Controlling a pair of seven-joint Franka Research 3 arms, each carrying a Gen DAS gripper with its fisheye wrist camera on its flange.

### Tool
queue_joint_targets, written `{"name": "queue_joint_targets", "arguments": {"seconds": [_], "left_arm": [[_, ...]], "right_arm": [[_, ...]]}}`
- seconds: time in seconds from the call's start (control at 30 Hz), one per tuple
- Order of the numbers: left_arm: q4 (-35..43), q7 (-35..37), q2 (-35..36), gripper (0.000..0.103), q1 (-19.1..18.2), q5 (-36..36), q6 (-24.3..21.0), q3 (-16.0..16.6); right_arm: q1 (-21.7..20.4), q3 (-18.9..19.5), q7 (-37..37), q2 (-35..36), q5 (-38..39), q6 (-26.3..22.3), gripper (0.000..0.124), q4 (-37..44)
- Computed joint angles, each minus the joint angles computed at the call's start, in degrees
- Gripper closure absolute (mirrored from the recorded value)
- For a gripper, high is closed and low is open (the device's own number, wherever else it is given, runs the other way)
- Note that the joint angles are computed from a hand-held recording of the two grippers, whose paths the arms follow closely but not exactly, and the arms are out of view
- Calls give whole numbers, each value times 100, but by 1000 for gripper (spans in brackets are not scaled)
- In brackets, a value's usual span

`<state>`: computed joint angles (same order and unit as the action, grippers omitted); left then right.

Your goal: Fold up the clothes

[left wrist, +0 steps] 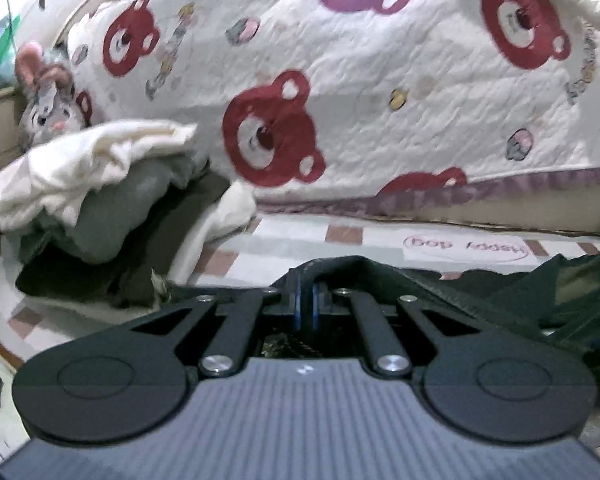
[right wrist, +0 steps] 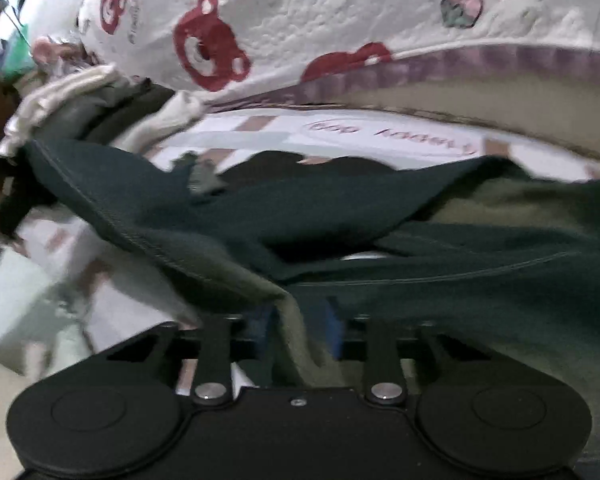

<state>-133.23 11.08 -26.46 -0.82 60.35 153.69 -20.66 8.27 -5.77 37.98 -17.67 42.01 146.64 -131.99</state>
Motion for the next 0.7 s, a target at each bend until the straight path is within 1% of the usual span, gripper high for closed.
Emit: {"name": "queue_joint_targets", "arguments": {"seconds": [0.07,0.13,0.17,0.2,0.23,0.27,0.33,0.37,0.4,0.43,0.47,0.5,0.53,0.57,0.6,0.63,0.67,0.7], "left_arm": [[26,18,40,98,-13,-26,-78,-18],[-31,-61,26,98,-42,-154,-11,70],[-65,-101,14,98,-46,-227,34,110],[-99,-138,1,98,-46,-304,81,147],[-133,-171,-12,98,-42,-385,130,180],[-167,-200,-25,98,-34,-471,181,210],[-194,-68,-107,98,-17,-501,134,176],[-204,8,-150,99,-12,-506,101,157],[-339,184,-330,99,-86,-549,260,261],[-502,408,-542,99,-172,-625,465,385],[-660,660,-753,99,-251,-728,663,501],[-813,927,-957,99,-350,-842,843,627],[-958,1208,-1156,99,-473,-962,1003,766],[-1169,1312,-1388,99,-572,-1160,1025,873],[-1301,1485,-1495,99,-766,-1522,727,989],[-1382,1650,-1562,98,-942,-1897,348,1078],[-1445,1784,-1620,97,-1073,-2252,-14,1146],[-1455,1920,-1597,96,-1203,-2629,-256,1273]], "right_arm": [[-21,88,-104,21,-292,81,100,12],[35,128,-307,65,-513,-30,97,67],[82,111,-417,120,-525,-191,95,142],[121,91,-503,181,-485,-352,88,216],[149,72,-572,245,-409,-513,75,289],[156,60,-588,314,-336,-702,72,365],[136,50,-553,460,-190,-1117,71,525],[118,56,-614,491,-164,-1297,74,574],[90,114,-675,459,-269,-1328,92,559],[29,229,-459,402,-523,-1229,102,524],[-51,325,27,358,-701,-1101,103,514],[-93,321,438,310,-615,-1035,103,523],[-112,270,758,256,-416,-1001,103,538],[-101,194,823,175,-267,-1089,103,564],[-75,103,721,77,-150,-1265,103,598],[-57,14,550,22,-166,-1633,102,682],[-46,-64,330,8,-267,-2127,102,813],[-60,-139,214,122,-422,-2812,101,1051]]}}
